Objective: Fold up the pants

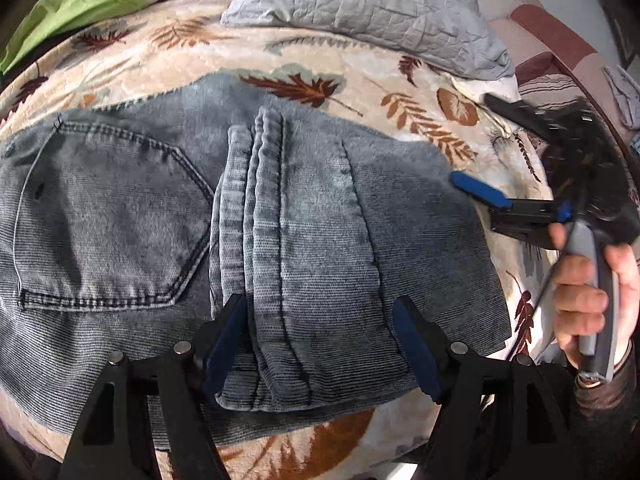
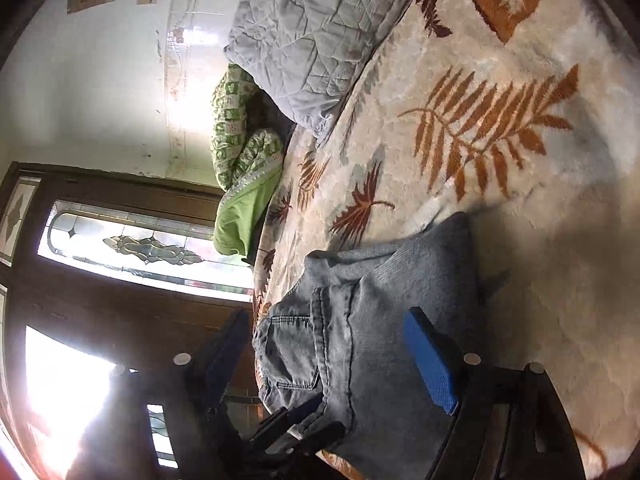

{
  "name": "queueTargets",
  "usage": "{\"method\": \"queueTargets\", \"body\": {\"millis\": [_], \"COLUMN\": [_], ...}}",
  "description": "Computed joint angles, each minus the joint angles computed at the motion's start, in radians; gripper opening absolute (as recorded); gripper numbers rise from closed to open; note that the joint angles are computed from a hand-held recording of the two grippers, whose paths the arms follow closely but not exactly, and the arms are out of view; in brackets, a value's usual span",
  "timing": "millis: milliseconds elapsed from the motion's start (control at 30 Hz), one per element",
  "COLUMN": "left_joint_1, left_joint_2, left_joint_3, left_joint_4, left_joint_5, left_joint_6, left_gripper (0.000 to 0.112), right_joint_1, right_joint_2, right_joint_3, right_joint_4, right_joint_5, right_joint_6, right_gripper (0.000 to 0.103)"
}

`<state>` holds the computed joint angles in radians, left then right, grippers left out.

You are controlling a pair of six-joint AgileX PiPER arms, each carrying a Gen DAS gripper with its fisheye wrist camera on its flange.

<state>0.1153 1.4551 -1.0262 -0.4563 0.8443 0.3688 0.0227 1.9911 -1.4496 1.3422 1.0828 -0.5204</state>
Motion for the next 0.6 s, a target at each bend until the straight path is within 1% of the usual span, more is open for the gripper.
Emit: {"method": "queueTargets", "body": {"millis": [33,67,100,167,300,400,467,500,533,567,600], "left_joint_1": [-0.018,-0.029,-0.028,-0.007,0.017,0.055,0.065,0.066,0.066,0.070,0.084], "left_joint_2": [0.000,-0.002,0.002,0.006,0.006,0.001,0.008,0.009,0.007,-0.001,-0.018], "left_joint_3": [-0.013,-0.021,-0.027,-0.027,-0.026,-0.018,-0.026,-0.033,-0.042,-0.047,-0.043], "left_joint_4": [0.033,0.054,0.055,0.019,-0.015,-0.067,-0.085,-0.084,-0.077,-0.077,-0.094], "left_joint_5": [0.007,0.010,0.015,0.018,0.034,0.053,0.065,0.072,0.083,0.092,0.097], "left_joint_6": [-0.026,-0.040,-0.037,0.001,0.046,0.085,0.079,0.065,0.046,0.038,0.047], "left_gripper": [0.075,0.075,0.075,0.076,0.078,0.078,0.078,0.078,0.078,0.078,0.078], "right_joint_1": [0.013,0.017,0.014,0.008,-0.012,-0.033,-0.038,-0.026,-0.032,-0.042,-0.042], "right_joint_2": [0.052,0.097,0.115,0.081,-0.042,-0.146,-0.161,-0.148,-0.131,-0.141,-0.153], "right_joint_3": [-0.063,-0.093,-0.105,-0.090,0.030,0.189,0.263,0.279,0.289,0.301,0.288], "right_joint_4": [-0.056,-0.082,-0.067,-0.052,-0.032,-0.026,-0.023,-0.049,-0.035,-0.015,-0.034], "right_joint_5": [-0.014,-0.013,-0.012,-0.009,0.028,0.050,0.058,0.033,0.037,0.038,0.041], "right_joint_6": [0.070,0.116,0.122,0.108,0.031,-0.032,-0.077,-0.074,-0.089,-0.092,-0.057], "right_gripper": [0.081,0.081,0.081,0.082,0.082,0.082,0.082,0.081,0.081,0.081,0.081]}}
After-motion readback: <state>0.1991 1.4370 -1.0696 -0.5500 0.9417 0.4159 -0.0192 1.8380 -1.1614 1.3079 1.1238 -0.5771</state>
